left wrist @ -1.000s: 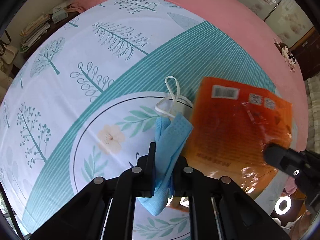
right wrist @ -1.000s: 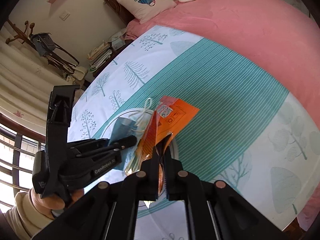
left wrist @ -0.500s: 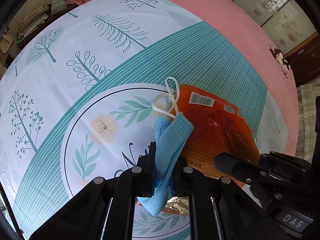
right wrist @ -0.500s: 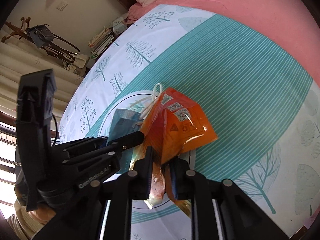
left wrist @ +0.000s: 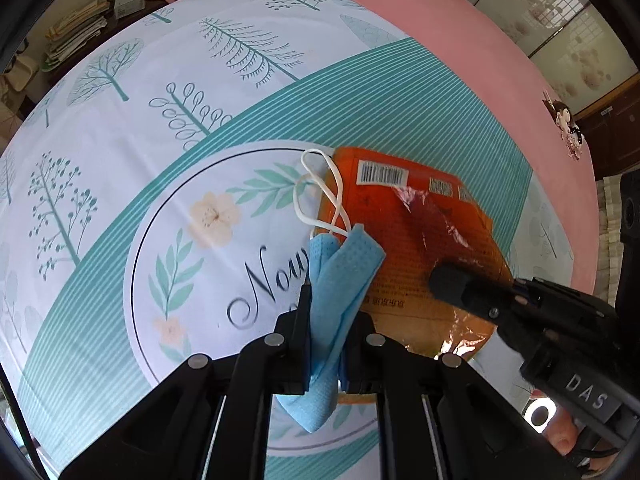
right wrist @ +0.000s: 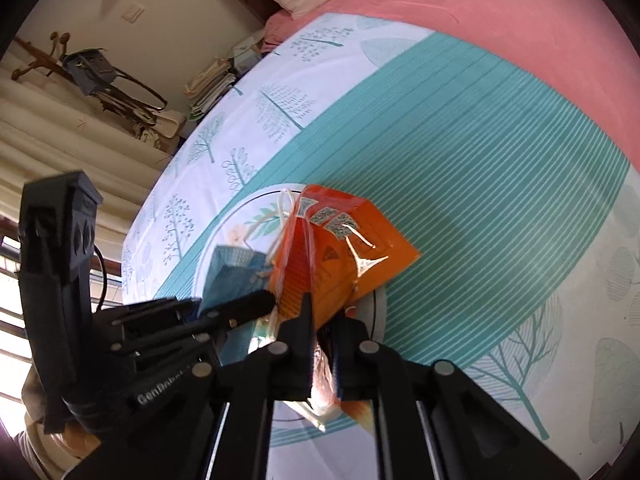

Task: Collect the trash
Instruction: 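Carry blue mask and foil bag over the trash bin and open both tools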

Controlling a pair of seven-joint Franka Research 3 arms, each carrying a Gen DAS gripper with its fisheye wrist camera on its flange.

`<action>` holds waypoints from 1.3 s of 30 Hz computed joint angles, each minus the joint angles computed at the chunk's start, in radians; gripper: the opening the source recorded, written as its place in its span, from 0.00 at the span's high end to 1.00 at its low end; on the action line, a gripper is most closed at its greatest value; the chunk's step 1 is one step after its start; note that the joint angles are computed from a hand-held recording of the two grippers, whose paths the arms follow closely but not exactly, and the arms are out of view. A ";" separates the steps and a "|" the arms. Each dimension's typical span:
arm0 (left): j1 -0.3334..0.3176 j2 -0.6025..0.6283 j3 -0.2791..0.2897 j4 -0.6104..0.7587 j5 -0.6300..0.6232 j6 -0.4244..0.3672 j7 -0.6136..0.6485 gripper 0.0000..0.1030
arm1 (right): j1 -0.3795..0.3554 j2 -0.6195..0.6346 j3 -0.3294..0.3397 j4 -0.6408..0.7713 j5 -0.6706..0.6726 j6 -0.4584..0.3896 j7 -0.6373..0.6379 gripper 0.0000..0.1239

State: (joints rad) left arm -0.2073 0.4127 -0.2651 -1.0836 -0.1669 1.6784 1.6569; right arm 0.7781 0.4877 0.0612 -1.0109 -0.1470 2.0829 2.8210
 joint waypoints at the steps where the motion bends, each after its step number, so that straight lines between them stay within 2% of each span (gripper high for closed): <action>1: 0.004 -0.027 0.000 -0.033 -0.005 0.015 -0.003 0.93 | 0.002 -0.003 0.001 0.005 -0.004 -0.003 -0.007 0.96; 7: 0.011 -0.195 0.009 -0.211 -0.020 0.093 -0.044 0.93 | 0.030 -0.028 0.004 0.039 -0.047 -0.053 -0.074 0.97; 10: 0.005 -0.300 0.016 -0.315 -0.022 0.135 -0.079 0.93 | 0.044 -0.074 0.012 0.004 -0.074 -0.061 -0.120 0.97; 14: -0.018 -0.443 0.023 -0.447 -0.001 0.182 -0.170 0.93 | 0.043 -0.177 0.027 -0.136 -0.084 0.007 -0.166 0.97; 22: -0.087 -0.714 0.000 -0.673 0.071 0.240 -0.483 0.93 | -0.042 -0.455 0.147 -0.466 -0.030 0.083 -0.338 0.97; 24: -0.108 -0.775 -0.012 -0.728 0.080 0.258 -0.564 0.93 | -0.064 -0.485 0.169 -0.501 -0.018 0.096 -0.353 0.97; 27: -0.138 -0.856 -0.034 -0.802 0.095 0.277 -0.685 0.93 | -0.085 -0.608 0.198 -0.640 0.046 0.126 -0.423 0.97; 32: -0.194 -0.964 -0.061 -0.901 0.097 0.278 -0.856 0.93 | -0.111 -0.715 0.248 -0.751 0.105 0.124 -0.513 0.97; 39: -0.267 -1.042 -0.086 -0.959 0.113 0.189 -0.969 0.93 | -0.117 -0.806 0.303 -0.871 0.199 0.107 -0.570 0.97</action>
